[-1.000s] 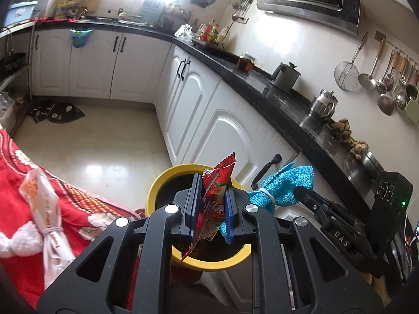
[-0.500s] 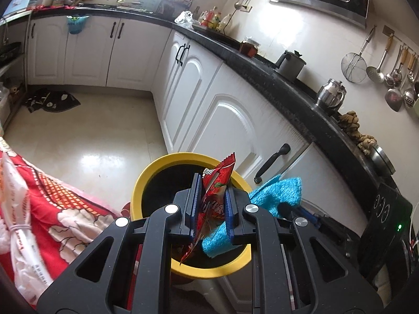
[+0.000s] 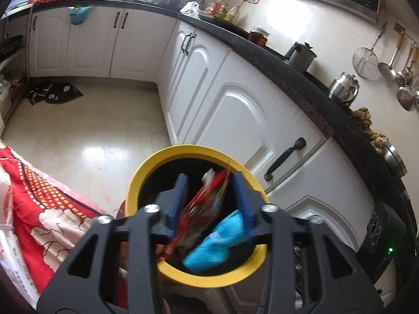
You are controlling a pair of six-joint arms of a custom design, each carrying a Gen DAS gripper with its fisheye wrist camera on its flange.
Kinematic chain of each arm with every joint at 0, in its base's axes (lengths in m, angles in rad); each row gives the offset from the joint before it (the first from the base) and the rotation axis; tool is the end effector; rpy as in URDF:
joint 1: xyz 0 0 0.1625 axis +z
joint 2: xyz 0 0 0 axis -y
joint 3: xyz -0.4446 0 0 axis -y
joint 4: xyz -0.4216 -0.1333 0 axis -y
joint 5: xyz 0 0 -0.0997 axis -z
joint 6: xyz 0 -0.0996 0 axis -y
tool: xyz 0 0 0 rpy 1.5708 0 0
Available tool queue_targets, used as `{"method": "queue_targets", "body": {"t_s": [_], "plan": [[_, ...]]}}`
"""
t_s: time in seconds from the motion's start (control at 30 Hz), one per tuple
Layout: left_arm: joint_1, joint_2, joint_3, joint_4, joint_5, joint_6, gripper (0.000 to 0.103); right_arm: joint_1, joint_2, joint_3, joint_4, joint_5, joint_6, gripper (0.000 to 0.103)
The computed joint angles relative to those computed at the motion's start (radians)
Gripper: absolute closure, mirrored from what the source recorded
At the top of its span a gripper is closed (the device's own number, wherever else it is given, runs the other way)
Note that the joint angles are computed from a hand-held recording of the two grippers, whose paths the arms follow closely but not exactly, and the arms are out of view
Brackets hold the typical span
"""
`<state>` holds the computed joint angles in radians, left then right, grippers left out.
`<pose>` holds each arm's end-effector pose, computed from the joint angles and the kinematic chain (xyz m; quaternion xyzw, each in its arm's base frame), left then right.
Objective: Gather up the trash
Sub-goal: 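Open the left tool to drop the red packet while the right tool drops the blue cloth into the bin, then move both open tools from the bin back over the bedspread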
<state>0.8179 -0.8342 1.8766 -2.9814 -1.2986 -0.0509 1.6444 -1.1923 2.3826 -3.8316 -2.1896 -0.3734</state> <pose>-0.3199 -0.5756 0.0741 0.3116 0.9232 -0.2191 0.0518 0.1077 -0.4331 0.2327 0.0302 -0.8333 0.4413 0.3315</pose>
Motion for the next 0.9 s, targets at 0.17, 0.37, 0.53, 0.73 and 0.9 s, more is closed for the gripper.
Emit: {"method": "queue_targets", "body": {"t_s": [0.17, 0.37, 0.53, 0.73, 0.9], "plan": [[0.0, -0.026, 0.015, 0.0, 0.044, -0.015, 0.036, 0.005, -0.008, 0.004, -0.012, 0.006, 0.01, 0.053], [-0.009, -0.082, 0.051, -0.01, 0.102, -0.01, 0.011, 0.021, -0.013, 0.005, -0.032, 0.006, 0.014, 0.046], [-0.021, -0.134, 0.084, -0.023, 0.151, -0.008, 0.011, 0.055, -0.008, 0.001, -0.052, 0.006, 0.007, 0.04], [-0.031, -0.205, 0.133, -0.046, 0.208, -0.007, 0.011, 0.107, -0.008, -0.005, -0.05, 0.011, -0.004, 0.036], [-0.034, -0.266, 0.178, -0.068, 0.25, -0.023, 0.011, 0.144, -0.009, -0.007, -0.034, 0.025, 0.001, 0.036]]}}
